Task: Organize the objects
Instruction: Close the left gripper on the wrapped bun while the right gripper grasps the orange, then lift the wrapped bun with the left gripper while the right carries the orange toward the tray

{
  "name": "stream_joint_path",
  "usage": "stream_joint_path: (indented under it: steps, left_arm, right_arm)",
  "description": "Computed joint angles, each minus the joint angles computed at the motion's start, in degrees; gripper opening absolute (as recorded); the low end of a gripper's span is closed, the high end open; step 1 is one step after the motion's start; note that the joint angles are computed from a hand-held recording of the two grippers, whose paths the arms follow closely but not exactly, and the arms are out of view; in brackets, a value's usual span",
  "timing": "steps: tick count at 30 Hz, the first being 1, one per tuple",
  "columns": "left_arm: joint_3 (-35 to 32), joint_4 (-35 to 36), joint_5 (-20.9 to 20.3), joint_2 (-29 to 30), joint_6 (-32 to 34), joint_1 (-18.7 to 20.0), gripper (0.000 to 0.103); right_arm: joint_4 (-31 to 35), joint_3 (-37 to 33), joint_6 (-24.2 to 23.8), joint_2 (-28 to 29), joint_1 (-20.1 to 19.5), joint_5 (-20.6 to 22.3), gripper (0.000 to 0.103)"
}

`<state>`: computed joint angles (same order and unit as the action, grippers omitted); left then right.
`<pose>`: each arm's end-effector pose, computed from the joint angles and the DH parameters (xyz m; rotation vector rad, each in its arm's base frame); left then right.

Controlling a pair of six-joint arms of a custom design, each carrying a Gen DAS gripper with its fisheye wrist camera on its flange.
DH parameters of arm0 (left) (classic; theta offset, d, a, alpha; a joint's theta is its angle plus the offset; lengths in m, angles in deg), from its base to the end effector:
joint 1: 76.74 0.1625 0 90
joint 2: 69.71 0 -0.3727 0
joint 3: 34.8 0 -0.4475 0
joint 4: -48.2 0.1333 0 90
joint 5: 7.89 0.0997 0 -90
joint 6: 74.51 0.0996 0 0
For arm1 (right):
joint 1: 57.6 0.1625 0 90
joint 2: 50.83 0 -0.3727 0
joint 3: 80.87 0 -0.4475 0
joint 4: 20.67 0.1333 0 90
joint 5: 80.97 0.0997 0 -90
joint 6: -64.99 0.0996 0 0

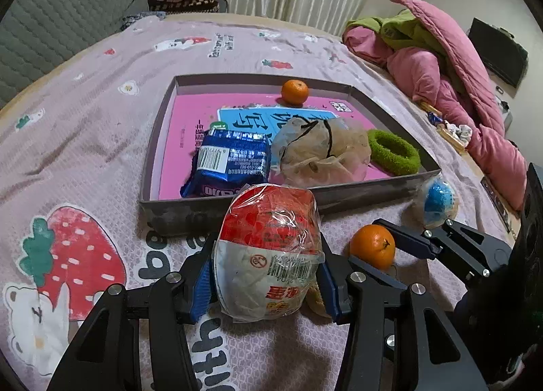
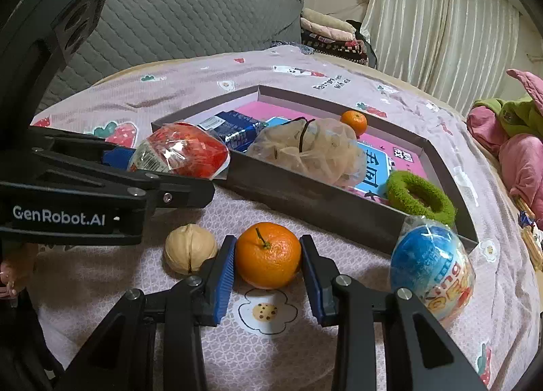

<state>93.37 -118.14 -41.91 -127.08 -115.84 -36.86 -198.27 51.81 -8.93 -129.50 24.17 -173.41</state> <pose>-0.2090 -0.4559 0.0079 0.1196 2.3428 -0.9716 0.0598 -0.4879 0.1381 1.4327 -2.2509 0.5697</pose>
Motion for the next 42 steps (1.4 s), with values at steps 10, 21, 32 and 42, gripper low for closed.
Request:
stream_joint_path:
  steps: [10, 21, 32, 42]
  left_arm:
    - [1.1, -0.6, 2.7, -0.9, -0.3, -2.1, 0.054]
    - [0.0, -2.5, 5.6, 0.3, 2.4, -4.1, 0.054]
    - [-2.0, -5.5, 6.0, 2.0, 5.4, -4.3, 0.054]
    - [-3.1, -8.1, 6.2, 2.9, 7.7, -4.0, 0.054]
  right_arm:
    - [0.6, 1.1, 1.1, -3.1, -0.8, 5.7, 0.037]
    - [0.5, 1.8, 2.0, -6.1, -1.3, 10.2, 0.037]
    - [0.1, 1.6, 3.4, -8.2, -1.8, 13.3, 0.037]
    - [0.1, 1.3, 3.7, -8.8, -2.0, 14.5, 0.037]
